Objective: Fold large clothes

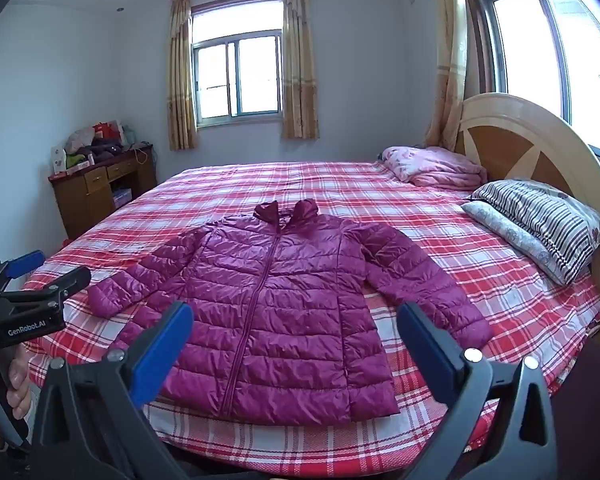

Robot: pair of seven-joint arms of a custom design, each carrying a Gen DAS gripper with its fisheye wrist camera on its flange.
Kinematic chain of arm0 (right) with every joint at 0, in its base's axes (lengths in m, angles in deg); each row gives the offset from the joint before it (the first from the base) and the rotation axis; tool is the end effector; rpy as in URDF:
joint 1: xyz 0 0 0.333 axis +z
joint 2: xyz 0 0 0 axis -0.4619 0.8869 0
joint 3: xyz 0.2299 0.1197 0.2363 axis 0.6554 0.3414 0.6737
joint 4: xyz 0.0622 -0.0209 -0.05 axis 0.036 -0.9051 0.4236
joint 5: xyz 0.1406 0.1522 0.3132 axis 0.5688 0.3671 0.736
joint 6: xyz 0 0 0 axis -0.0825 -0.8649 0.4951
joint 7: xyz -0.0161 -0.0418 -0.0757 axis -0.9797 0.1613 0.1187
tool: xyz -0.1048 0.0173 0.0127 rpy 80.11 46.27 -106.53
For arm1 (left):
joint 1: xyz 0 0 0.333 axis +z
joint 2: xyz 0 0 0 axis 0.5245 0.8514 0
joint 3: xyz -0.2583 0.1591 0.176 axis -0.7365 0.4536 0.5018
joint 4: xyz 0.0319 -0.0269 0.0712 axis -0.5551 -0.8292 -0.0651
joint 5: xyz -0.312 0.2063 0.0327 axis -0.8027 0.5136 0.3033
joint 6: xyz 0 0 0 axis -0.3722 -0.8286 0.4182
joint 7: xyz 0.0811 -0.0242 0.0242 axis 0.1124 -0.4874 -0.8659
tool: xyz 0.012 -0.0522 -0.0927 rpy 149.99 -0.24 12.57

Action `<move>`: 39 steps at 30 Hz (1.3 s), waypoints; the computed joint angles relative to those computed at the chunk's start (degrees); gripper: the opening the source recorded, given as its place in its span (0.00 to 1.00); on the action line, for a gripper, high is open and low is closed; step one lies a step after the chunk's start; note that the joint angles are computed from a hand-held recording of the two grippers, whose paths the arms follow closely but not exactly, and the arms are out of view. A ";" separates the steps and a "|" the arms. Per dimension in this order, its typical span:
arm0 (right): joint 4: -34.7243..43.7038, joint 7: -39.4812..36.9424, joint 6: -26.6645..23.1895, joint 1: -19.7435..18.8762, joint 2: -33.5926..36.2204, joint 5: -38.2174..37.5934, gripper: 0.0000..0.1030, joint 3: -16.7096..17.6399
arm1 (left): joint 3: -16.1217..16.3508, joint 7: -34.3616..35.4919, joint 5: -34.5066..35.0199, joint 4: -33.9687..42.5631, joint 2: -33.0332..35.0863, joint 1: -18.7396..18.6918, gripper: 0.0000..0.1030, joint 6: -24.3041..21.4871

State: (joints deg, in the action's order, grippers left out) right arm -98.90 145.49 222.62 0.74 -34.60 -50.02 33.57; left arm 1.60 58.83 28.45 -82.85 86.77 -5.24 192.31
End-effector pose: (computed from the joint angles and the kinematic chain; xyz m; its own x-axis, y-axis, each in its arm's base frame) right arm 0.5802 0.3330 0.6203 0.0662 -0.9972 -0.0352 -0.4464 0.0019 -0.8948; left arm 0.5806 -0.4639 0.6254 -0.0673 -0.9951 -0.0721 -0.4411 0.0945 -0.8925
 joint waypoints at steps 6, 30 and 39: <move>0.87 -0.10 -0.11 0.23 0.81 0.44 1.00 -0.09 | -0.06 3.34 -3.32 3.60 2.10 -0.40 0.99 -2.17; -0.67 -2.08 1.51 0.05 0.66 3.83 1.00 -0.49 | -0.25 -1.47 -2.08 -1.41 -0.84 1.25 0.99 2.09; -0.77 -3.19 1.77 -0.01 0.84 5.03 1.00 -0.43 | -0.11 -2.56 -1.39 -1.85 -1.27 1.37 0.99 2.42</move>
State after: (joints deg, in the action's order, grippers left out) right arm -99.67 142.30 224.39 0.73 -33.76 -44.99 33.14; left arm 1.49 56.28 27.06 -84.70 85.49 -3.86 194.73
